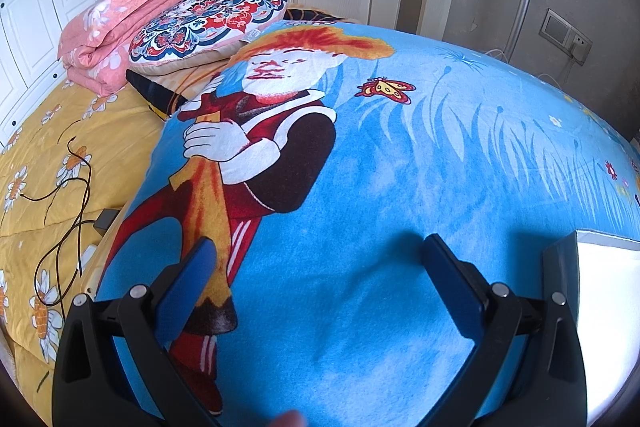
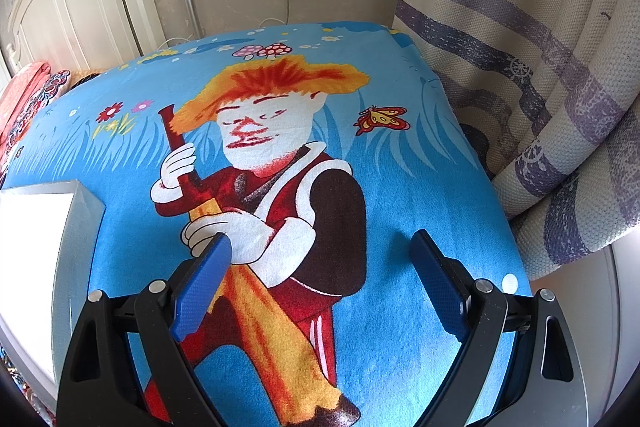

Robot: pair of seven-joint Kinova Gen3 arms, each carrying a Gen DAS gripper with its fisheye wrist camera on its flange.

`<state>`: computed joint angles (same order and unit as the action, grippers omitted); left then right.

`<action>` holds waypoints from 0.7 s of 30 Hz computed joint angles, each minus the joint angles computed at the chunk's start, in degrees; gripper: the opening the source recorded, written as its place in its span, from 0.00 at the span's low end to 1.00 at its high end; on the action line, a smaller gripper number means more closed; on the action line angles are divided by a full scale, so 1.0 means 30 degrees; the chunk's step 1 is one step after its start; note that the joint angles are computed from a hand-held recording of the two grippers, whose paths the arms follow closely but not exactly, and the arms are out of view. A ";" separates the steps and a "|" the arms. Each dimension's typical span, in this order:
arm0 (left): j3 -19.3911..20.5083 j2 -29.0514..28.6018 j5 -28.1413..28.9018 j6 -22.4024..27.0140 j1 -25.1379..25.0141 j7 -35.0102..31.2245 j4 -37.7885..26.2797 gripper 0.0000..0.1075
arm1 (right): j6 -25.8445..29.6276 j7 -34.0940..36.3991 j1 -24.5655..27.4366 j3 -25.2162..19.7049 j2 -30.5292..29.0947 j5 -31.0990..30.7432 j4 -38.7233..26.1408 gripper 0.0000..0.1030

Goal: Organize jewelry

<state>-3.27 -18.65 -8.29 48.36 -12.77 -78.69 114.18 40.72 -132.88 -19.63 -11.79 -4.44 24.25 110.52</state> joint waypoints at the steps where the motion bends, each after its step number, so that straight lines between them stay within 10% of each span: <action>1: -0.0162 -0.0012 -0.0129 0.0077 0.0217 0.0029 -0.0021 0.92 | 0.0290 -0.0218 0.0255 -0.0334 -0.0059 -0.0101 -0.0043 0.82; 5: 0.0564 -0.2836 -0.1401 -0.1121 -0.0229 0.2552 0.1544 0.91 | -0.0167 -0.3076 0.2533 -0.3677 -0.2530 0.0537 0.1435 0.82; 11: 0.3618 -0.8145 -0.4318 0.2617 0.2891 0.7156 0.1405 0.92 | 0.0992 -0.7736 0.2440 -0.8986 -0.7513 0.1551 0.2656 0.82; 21: 1.0081 -1.5472 0.1363 0.8074 0.0945 0.6218 0.0680 0.92 | 0.2177 -0.7337 0.7006 -1.7312 -1.4201 -0.4017 0.1873 0.82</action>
